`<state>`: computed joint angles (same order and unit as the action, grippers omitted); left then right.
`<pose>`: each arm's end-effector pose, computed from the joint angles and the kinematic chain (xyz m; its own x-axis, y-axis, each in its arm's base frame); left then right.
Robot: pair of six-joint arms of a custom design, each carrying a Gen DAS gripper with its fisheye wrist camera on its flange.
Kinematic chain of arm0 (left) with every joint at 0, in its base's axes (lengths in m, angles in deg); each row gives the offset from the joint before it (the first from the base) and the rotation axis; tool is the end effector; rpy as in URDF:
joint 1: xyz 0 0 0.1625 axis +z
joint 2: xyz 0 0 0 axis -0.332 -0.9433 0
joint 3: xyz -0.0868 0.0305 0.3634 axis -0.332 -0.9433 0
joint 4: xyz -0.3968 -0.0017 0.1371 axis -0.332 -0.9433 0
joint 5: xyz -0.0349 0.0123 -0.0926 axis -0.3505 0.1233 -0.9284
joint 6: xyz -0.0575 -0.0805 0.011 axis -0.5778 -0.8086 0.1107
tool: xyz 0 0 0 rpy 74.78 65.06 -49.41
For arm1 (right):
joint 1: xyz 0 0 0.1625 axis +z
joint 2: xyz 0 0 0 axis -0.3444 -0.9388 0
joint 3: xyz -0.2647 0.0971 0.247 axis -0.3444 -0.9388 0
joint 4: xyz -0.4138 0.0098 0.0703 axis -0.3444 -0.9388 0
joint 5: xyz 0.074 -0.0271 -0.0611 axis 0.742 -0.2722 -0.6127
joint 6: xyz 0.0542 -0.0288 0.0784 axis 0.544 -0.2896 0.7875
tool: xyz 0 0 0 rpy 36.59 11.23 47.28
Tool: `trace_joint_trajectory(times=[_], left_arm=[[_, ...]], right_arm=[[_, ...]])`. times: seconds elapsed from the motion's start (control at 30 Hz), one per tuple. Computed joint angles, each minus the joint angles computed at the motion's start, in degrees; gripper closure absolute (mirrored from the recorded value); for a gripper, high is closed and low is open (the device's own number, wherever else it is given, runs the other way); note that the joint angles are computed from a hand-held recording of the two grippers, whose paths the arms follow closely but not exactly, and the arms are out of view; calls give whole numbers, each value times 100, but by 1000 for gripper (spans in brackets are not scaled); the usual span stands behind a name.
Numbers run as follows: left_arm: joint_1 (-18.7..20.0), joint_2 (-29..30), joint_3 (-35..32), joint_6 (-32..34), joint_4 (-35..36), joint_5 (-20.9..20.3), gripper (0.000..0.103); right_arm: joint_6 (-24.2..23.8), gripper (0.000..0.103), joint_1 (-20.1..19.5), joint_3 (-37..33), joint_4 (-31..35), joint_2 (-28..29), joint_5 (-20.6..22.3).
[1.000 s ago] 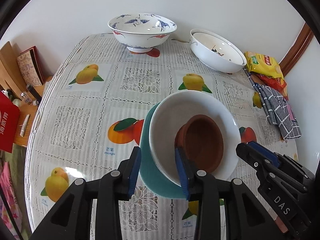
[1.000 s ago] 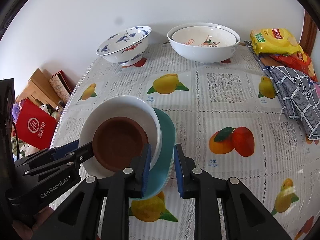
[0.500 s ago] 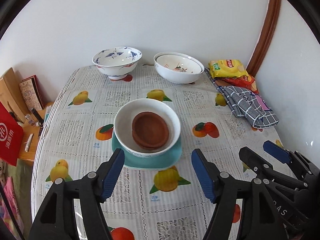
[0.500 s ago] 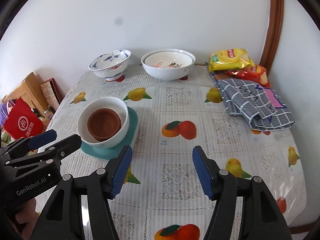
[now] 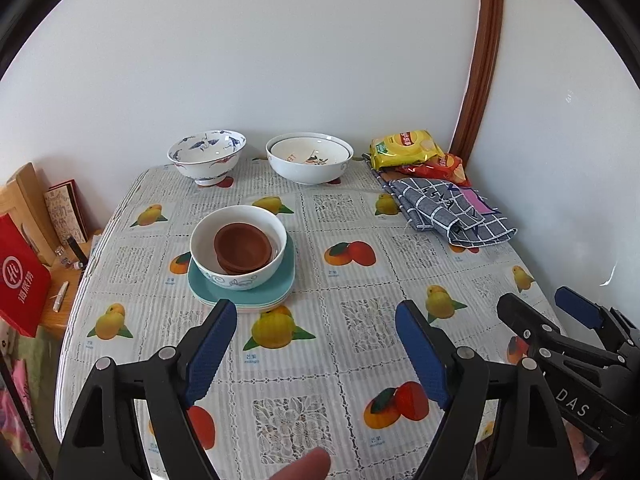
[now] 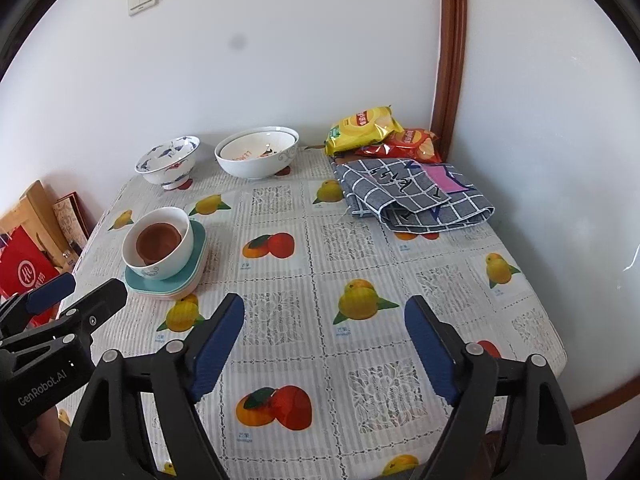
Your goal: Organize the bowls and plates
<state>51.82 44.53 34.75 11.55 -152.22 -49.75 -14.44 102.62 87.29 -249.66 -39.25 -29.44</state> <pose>-0.4139 -0.5205 -0.0296 -0.7521 0.0525 -0.6569 0.5118 0.6745 -0.5320 0.0249 -0.5127 0.3276 -0.7054 0.0501 0.7071 -0.4869 0.6907 -0.5346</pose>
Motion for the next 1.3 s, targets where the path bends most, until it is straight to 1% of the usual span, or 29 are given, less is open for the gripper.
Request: trace_joint_trajectory(times=[0.03,0.07,0.1,0.3,0.47,0.83,1.3], left_arm=[[-54,-17,55,-55,-2,4,18],[-100,-40,101,-135,43,-5,17],[-148,-67,153,-235,101,8,16],[-362,-219,430,-638,318,119,15],[-470,-264,491,-733,442,177,13],[-544,-273,565,-739,379,95,12],[-546,-311,610,-846,436,98,12]], right_arm=[[-14,14,-42,126,-40,-147,107],[-21,11,-84,222,-58,-261,227],[-21,10,-118,321,-53,-385,330],[-168,7,-174,757,-179,-860,480],[-134,7,-216,941,-211,-1077,533],[-117,7,-272,1073,-269,-1282,513],[-143,7,-240,1168,-362,-1309,439]])
